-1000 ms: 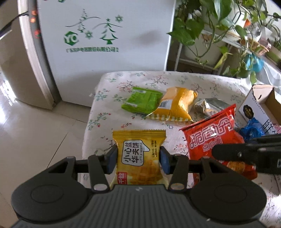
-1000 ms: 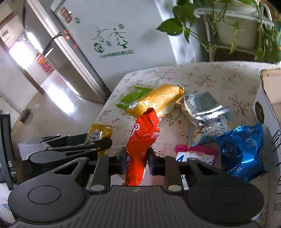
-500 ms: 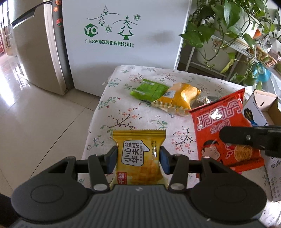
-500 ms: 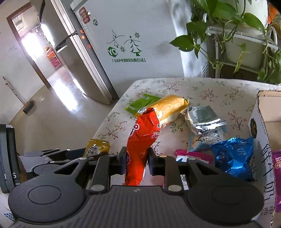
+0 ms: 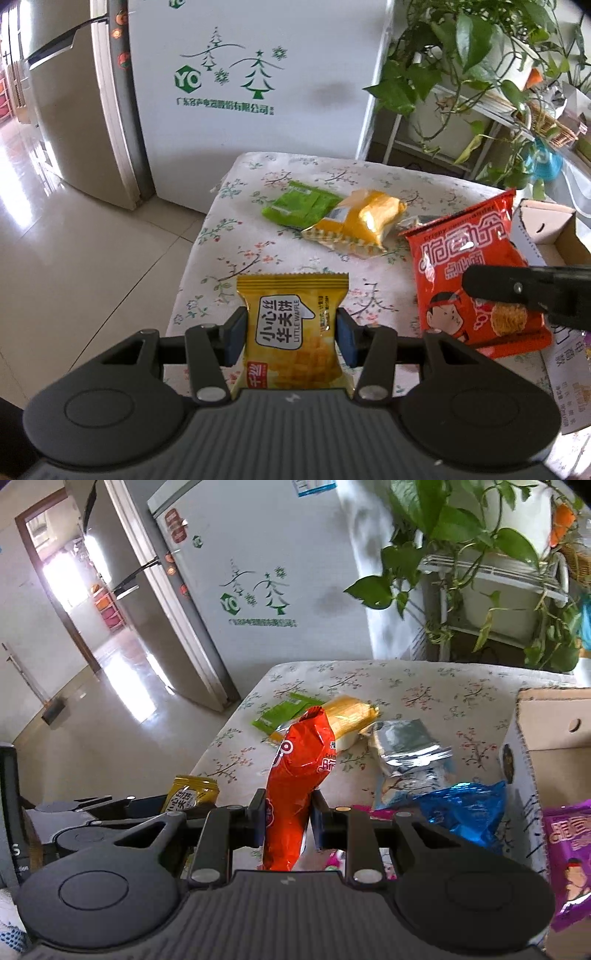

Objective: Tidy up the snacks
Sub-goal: 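Lift and carry waffle pack with left tool while right tool carries red bag to box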

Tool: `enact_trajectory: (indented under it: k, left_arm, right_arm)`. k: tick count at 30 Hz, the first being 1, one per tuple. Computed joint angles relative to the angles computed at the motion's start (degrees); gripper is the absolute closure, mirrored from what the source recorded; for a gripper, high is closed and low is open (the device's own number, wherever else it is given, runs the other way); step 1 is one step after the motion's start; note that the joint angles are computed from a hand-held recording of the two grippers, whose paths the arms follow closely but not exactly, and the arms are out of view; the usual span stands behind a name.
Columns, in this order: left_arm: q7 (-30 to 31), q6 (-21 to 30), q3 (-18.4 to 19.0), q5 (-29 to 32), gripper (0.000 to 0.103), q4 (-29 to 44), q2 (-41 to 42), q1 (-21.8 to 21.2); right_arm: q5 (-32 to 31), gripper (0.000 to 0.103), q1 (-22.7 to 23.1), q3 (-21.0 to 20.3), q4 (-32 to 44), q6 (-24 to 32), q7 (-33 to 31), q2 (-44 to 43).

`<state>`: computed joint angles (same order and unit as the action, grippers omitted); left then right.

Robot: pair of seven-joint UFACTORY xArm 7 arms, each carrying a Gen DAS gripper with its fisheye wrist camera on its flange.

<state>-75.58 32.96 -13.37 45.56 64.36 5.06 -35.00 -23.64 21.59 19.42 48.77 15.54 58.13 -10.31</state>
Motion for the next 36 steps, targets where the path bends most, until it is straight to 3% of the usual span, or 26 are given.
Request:
enact_trajectory:
  k: [10, 18, 36]
  left_arm:
    - [0.91, 0.38, 0.15, -0.61, 0.055, 5.48, 3.5, -2.45]
    - [3.52, 0.18, 1.25, -1.28, 0.055, 13.29, 8.61, -6.8]
    - [15.57, -0.55, 5.24, -9.56, 0.054, 35.82, 22.73, -18.17]
  right_arm:
    - [-1.97, 0.074, -3.86, 1.16, -2.44, 1.2, 4.18, -5.26]
    - [0.12, 0.074, -6.4, 1.5, -5.42, 2.18, 4.91, -10.92]
    - [6.23, 0.074, -15.67, 2.77, -14.7, 6.01, 4.84, -29.86]
